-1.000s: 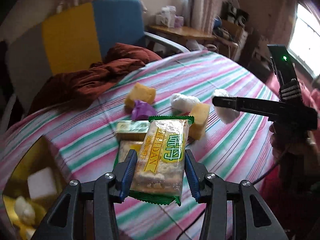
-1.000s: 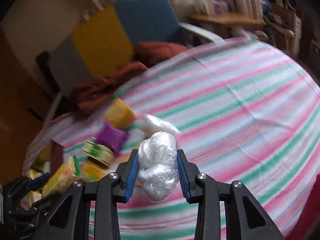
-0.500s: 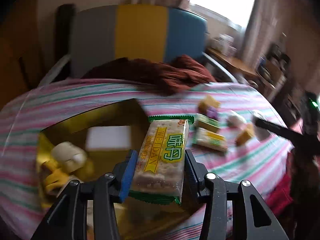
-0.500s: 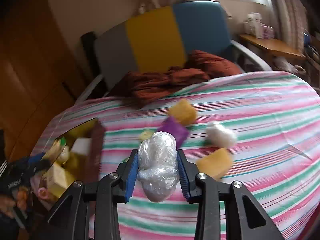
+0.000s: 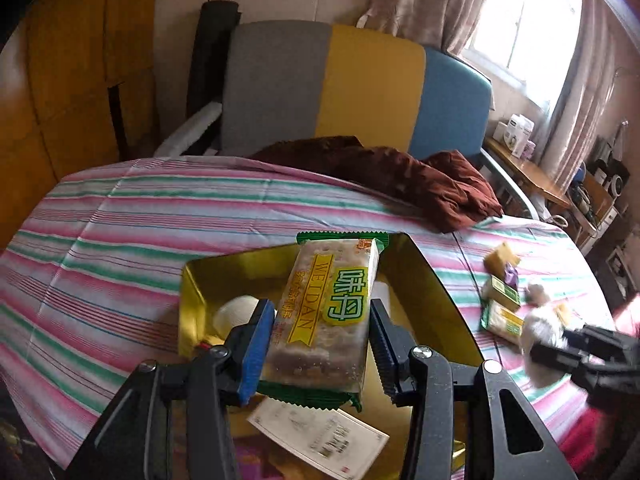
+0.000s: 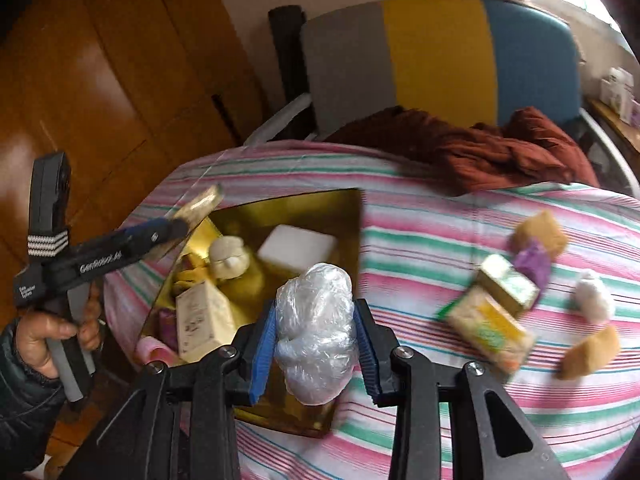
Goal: Organize objects
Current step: 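Carry the snack packet and plastic bundle to the gold tray and release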
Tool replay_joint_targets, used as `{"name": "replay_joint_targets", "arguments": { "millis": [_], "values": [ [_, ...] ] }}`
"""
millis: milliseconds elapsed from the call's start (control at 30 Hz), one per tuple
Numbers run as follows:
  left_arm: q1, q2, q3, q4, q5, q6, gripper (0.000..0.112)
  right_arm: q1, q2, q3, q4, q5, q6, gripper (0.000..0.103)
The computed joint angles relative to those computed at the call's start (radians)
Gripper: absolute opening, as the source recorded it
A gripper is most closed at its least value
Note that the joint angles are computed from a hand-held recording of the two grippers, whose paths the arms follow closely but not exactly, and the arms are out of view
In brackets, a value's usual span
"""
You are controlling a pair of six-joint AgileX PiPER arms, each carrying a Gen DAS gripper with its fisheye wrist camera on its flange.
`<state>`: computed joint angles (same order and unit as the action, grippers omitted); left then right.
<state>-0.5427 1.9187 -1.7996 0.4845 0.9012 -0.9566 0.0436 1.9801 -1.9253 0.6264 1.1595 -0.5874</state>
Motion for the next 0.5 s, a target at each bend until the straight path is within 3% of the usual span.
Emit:
{"name": "replay_joint_targets", "arguments": {
  "millis": [267,367,500],
  "values": [
    [0.057,0.035,-0.038,0.0,0.011,-0.011,0.049,0.11,0.024,0.008,-0.053,-0.016,0.044,0.037],
    [0.062,0.022,-0.015,0.034,0.004,-0.087,0.077,0.119,0.052,-0.008,-0.003,0.013,0.04,0.049],
    [0.045,-0.032,0.068,0.083,-0.021,-0.158,0.079,0.127,0.054,0.014,-0.014,-0.006,0.062,0.051]
  ]
}}
